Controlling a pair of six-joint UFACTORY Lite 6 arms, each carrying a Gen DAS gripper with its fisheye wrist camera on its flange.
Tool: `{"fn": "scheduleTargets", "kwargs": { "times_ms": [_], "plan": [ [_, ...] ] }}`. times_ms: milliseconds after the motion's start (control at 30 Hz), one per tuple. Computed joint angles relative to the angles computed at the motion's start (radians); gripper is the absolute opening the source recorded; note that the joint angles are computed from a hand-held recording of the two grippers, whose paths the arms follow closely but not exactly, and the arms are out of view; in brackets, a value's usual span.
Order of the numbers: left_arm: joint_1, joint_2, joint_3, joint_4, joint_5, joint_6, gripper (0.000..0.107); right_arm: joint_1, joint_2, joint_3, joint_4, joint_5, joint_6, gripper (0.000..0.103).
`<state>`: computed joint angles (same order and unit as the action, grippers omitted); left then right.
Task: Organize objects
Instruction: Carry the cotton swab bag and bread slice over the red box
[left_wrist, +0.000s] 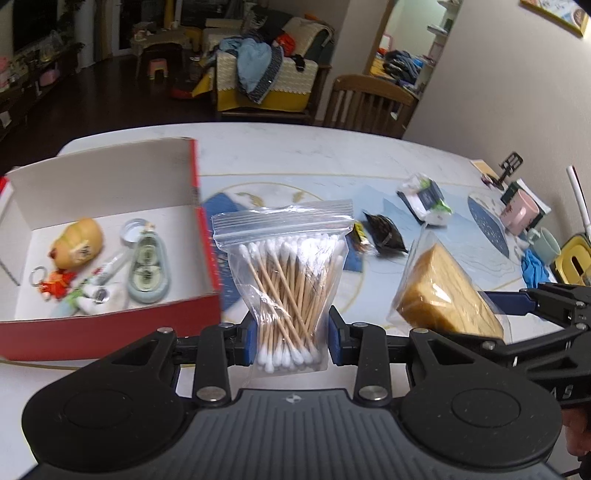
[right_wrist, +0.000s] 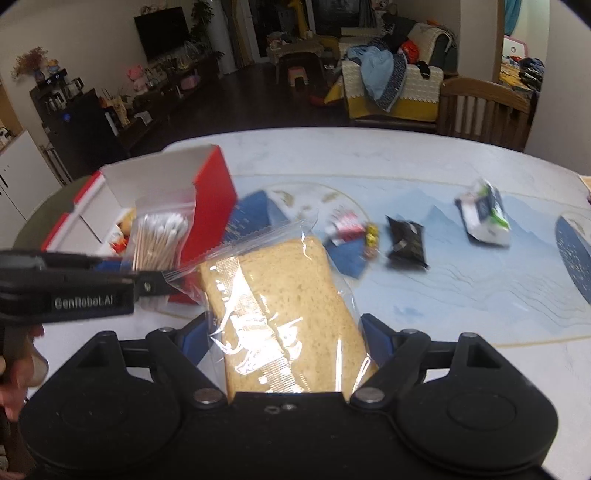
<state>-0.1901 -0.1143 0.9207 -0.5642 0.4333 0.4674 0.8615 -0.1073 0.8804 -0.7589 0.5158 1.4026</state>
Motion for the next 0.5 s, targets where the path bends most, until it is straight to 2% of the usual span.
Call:
{"fn": "scheduleTargets", "kwargs": {
  "times_ms": [267,367,500],
  "plan": [
    [0.229,-0.031,0.007,-0.136,0.105,0.252,0.034,0.017,0.248,0.316,0.083,-0.023,-0.103,0.083],
    [0.319,-0.019,0.017,-0.175,0.133,0.343,0.034,0.042,0.366,0.469,0.087,0.008,-0.139,0.083],
    [0.427,0.039,0.072,-0.195,0.162,0.421,0.034,0.046,0.53,0.688,0.192,0.04,-0.259,0.083]
  ]
}}
